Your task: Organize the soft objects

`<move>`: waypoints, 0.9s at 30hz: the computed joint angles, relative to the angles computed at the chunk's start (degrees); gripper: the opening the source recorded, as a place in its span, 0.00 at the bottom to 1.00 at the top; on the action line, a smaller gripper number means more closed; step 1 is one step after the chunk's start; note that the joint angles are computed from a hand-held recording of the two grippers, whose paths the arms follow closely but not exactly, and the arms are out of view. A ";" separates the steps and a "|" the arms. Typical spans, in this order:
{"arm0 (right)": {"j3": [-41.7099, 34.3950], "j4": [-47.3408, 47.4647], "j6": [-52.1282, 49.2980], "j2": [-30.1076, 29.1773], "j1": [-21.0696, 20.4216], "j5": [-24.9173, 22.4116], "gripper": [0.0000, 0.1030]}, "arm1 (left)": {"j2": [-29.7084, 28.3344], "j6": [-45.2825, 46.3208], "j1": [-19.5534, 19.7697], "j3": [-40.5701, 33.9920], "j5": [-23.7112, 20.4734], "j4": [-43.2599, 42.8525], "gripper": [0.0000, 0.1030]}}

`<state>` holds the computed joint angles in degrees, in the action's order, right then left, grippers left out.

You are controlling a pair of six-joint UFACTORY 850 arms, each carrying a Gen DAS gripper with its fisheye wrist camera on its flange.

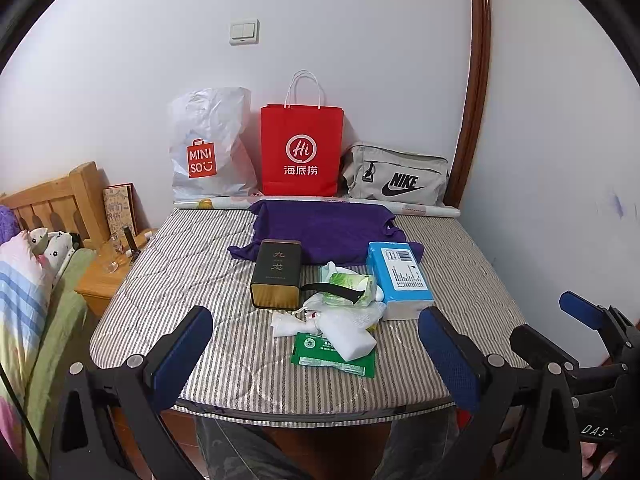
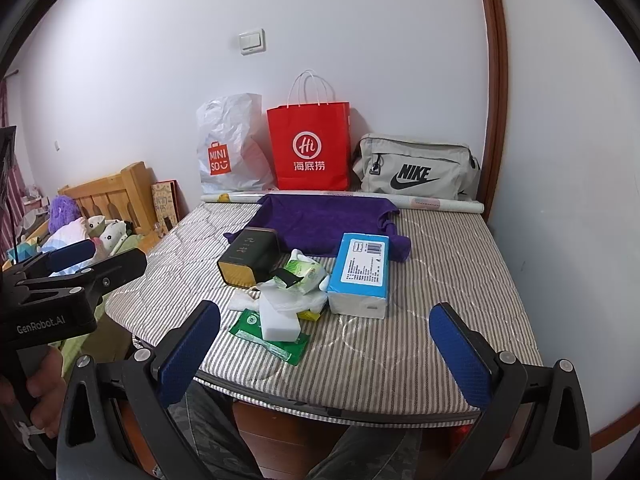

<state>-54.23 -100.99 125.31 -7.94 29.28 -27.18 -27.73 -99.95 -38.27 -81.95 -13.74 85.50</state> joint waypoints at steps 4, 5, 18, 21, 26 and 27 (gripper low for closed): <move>0.02 -0.04 -0.10 0.04 -0.09 0.15 1.00 | 0.06 -0.26 0.01 0.03 -0.05 0.28 1.00; 0.03 -0.14 0.06 -0.05 0.00 0.00 1.00 | 0.01 -0.48 -0.01 0.05 0.00 0.43 1.00; 0.07 -0.88 0.20 0.03 -0.05 -0.01 1.00 | 0.29 -1.37 -0.01 0.61 -0.03 1.63 1.00; 0.14 -0.92 0.28 0.11 0.13 -0.12 1.00 | 0.24 -1.46 -0.10 0.56 -0.23 1.69 1.00; 0.27 -1.16 0.33 0.19 0.44 -0.56 1.00 | 0.21 -1.59 -0.16 0.56 -0.32 1.77 1.00; 0.27 -1.24 0.39 0.18 0.50 -0.58 1.00 | 0.16 -1.52 -0.20 0.50 -0.36 1.72 1.00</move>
